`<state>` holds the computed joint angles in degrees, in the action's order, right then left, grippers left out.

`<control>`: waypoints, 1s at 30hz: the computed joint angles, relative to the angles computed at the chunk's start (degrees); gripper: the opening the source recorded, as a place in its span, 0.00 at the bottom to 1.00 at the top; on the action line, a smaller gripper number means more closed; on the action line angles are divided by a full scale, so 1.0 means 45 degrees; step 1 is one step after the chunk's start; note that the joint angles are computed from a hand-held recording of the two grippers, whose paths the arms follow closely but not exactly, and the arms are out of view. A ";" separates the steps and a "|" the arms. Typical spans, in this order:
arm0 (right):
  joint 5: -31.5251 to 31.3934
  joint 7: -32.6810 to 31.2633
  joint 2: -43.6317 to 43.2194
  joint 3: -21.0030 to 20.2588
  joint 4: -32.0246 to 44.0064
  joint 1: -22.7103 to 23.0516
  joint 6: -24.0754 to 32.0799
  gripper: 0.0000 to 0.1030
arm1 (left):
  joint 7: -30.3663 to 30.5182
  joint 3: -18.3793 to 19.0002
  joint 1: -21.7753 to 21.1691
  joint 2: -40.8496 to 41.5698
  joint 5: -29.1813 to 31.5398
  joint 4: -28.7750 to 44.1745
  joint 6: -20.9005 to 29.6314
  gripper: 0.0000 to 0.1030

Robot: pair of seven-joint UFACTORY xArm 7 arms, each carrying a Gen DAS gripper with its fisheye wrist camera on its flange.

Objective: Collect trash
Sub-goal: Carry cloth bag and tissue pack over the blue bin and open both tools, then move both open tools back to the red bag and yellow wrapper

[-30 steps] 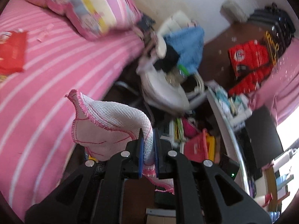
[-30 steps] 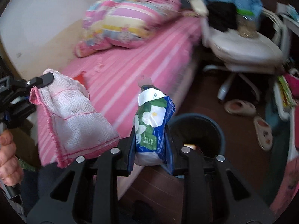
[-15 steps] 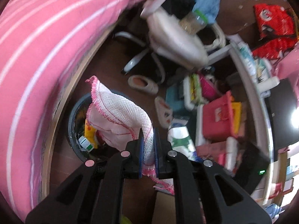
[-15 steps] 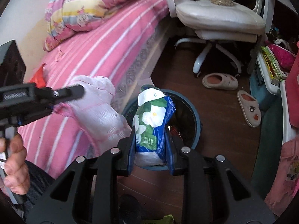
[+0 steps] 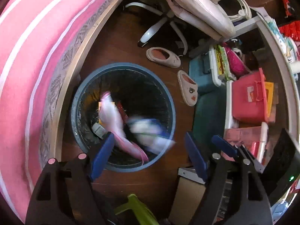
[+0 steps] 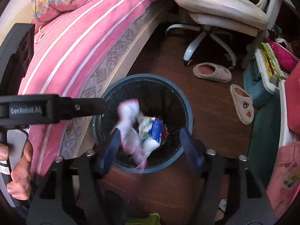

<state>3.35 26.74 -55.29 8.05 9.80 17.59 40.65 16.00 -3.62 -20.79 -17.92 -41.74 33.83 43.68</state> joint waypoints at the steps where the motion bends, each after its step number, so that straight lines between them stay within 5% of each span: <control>1: 0.0015 0.0235 -0.0416 0.0141 -0.0091 -0.0004 0.0195 0.73 | -0.0082 0.0014 0.0046 -0.0117 0.0014 -0.0056 -0.0045 0.75; 6: 0.0231 0.0751 -0.1022 0.0327 0.0129 0.0414 0.0635 0.73 | -0.0579 0.0218 0.0233 -0.1272 0.0093 -0.0388 -0.0011 0.76; 15: 0.0464 0.1175 -0.0271 0.1273 0.2438 0.1530 -0.0345 0.79 | -0.1755 0.1417 0.0900 -0.6363 0.1379 -0.1832 0.0101 0.82; 23: 0.0381 0.1242 0.2751 0.2188 0.5100 0.2243 -0.2055 0.82 | -0.2033 0.4184 0.3668 -0.9830 0.3264 -0.1903 0.2315 0.83; 30: -0.1005 0.2470 0.7086 0.3716 0.8268 0.1873 -0.3513 0.86 | -0.0598 0.6700 0.6435 -0.8934 0.4870 -0.0418 0.3307 0.84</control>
